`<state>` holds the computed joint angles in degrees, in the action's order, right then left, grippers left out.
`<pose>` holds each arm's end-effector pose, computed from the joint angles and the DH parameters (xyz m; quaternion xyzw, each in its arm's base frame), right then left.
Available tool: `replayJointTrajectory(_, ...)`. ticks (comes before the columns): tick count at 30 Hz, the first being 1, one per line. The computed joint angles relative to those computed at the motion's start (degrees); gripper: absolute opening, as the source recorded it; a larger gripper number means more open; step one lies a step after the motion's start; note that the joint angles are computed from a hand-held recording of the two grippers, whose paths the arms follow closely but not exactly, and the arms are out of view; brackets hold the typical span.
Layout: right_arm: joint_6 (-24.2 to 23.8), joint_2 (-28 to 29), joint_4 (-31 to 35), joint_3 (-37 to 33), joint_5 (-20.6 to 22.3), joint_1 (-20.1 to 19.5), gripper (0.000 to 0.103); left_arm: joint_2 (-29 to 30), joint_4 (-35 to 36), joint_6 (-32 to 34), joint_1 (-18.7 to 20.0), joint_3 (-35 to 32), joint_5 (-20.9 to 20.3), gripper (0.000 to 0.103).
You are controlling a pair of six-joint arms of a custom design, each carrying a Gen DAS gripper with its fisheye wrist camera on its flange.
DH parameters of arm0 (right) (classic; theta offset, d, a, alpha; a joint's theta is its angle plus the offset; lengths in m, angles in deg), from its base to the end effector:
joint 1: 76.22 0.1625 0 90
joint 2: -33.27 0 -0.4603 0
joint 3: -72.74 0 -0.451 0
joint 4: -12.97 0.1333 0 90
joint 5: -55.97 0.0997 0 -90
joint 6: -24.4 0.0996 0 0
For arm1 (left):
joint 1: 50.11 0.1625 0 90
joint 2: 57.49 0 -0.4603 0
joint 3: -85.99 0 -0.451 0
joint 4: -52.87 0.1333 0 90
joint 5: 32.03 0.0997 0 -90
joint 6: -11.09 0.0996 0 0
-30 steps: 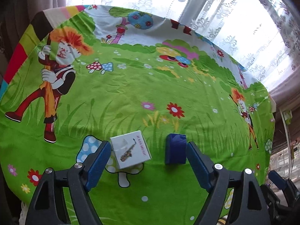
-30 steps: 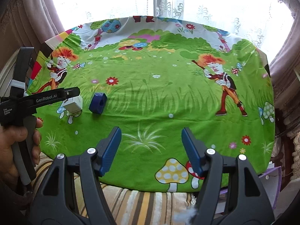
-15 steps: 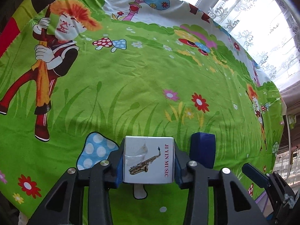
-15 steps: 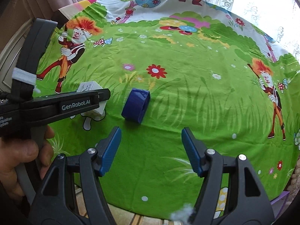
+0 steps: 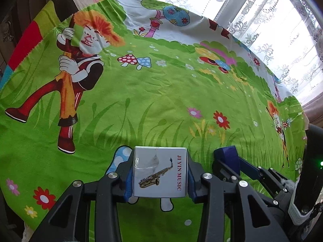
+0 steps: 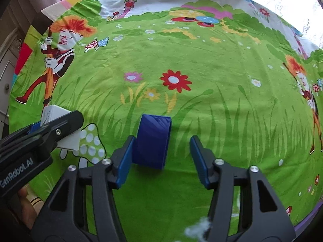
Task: Organize rigid objects
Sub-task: 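Grasp the JIYIN MUSIC box with the left gripper while the right grasps the blue block, then carry the music box and blue block over the purple box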
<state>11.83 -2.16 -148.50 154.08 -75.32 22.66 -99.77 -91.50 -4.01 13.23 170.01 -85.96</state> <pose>0.1920 -0.7909 0.0809 0.0932 -0.9112 0.1958 0.3503 -0.1838 -0.7939 0.1152 0.0613 0.9437 -0.2074 0.2502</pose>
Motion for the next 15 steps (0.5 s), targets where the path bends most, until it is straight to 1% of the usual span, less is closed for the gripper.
replayJointTrajectory(1, 0.08, 0.06, 0.03, -0.12, -0.50, 0.03, 0.032, -0.05, -0.35, 0.32, -0.16, 0.22, 0.11, 0.042)
replayJointTrajectory(2, 0.45, -0.20, 0.16, 0.08, -0.05, -0.07, 0.031, -0.17, -0.69, 0.64, -0.37, 0.50, 0.29, 0.042)
replayJointTrajectory(3, 0.69, -0.55, 0.29, 0.43, 0.50, -0.18, 0.031, -0.32, -1.09, 0.99, -0.60, 0.83, 0.49, 0.042)
replayJointTrajectory(5, 0.47, -1.03, -0.32, 1.31, 0.20, -0.15, 0.031, -0.64, -2.02, 1.66, -1.19, 1.67, 0.93, 0.042)
replayJointTrajectory(8, 1.43, -2.95, -1.24, 3.63, 0.65, -0.09, 0.031, -1.24, -2.92, 2.68, -2.13, 2.99, 0.82, 0.042)
replayJointTrajectory(10, 1.04, -4.45, -3.16, 5.59, 0.00, 0.22, 0.031, -1.67, -3.33, 3.27, -2.89, 3.99, 0.32, 0.042)
replayJointTrajectory(15, 2.54, -10.10, -6.74, 11.92, -0.43, 0.68, 0.031, -2.83, -4.37, 5.00, -5.34, 6.75, -1.87, 0.042)
